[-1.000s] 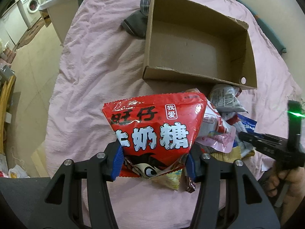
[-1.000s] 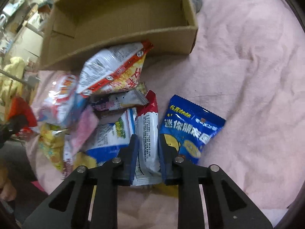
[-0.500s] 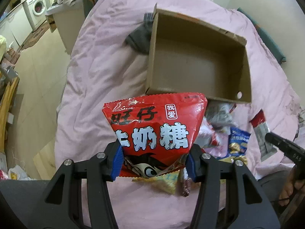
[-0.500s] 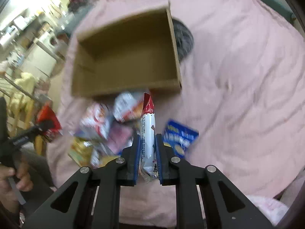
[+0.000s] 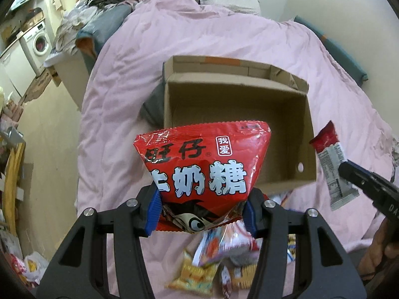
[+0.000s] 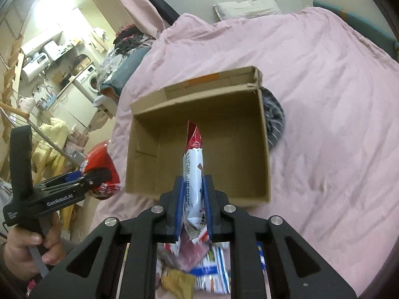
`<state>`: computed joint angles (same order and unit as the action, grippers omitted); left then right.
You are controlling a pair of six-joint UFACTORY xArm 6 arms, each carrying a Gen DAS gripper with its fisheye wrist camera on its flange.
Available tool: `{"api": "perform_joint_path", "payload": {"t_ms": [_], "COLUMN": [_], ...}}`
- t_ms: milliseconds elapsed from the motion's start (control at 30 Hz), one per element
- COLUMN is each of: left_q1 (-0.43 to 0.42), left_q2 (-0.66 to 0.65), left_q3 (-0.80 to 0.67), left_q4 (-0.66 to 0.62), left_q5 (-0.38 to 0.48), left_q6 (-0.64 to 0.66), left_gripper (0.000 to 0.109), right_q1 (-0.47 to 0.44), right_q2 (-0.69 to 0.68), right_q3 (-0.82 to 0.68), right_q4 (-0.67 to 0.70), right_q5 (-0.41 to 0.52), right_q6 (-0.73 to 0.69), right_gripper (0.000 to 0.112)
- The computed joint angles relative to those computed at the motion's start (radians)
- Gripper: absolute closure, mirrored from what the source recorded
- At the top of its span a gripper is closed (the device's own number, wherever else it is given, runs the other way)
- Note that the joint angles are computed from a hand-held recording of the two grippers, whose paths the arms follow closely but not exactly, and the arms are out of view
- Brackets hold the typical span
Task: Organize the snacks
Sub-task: 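Carry both snacks into the cardboard box and open both tools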
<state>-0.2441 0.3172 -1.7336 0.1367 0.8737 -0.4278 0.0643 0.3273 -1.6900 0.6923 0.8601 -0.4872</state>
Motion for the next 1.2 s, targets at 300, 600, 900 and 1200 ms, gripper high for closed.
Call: {"api": "perform_joint_path", "payload": {"t_ms": [300,600,900,1200], "left_q1": [-0.007,-0.006,0.005,0.003], "left_q2": [0.158,0.221,0.247,0.264], "left_q3": [-0.202,-0.191,-0.181,-0.196], "left_q4": [0.043,0.09,0.039,0.004], "left_q5": [0.033,-0.059,-0.111,-0.1], "left_q6": [0.005,-0.045,-0.03,-0.008], "left_gripper": [0.059,0.059,0.058,0.056], "right_q1": [0.001,0.011,0.019,0.02], "right_q2": [0.146,0.227,0.31,0.331], "right_q3": [-0.168,-0.189,-0.268,-0.285], "right_q4": [0.004,0.049,-0.053,-0.098], "right_q5": [0.027,-0.05,-0.048,-0.024], "right_q6": [0.033,0.002,0.055,0.089], "right_gripper": [0.097,0.097,0.097,0.096]}}
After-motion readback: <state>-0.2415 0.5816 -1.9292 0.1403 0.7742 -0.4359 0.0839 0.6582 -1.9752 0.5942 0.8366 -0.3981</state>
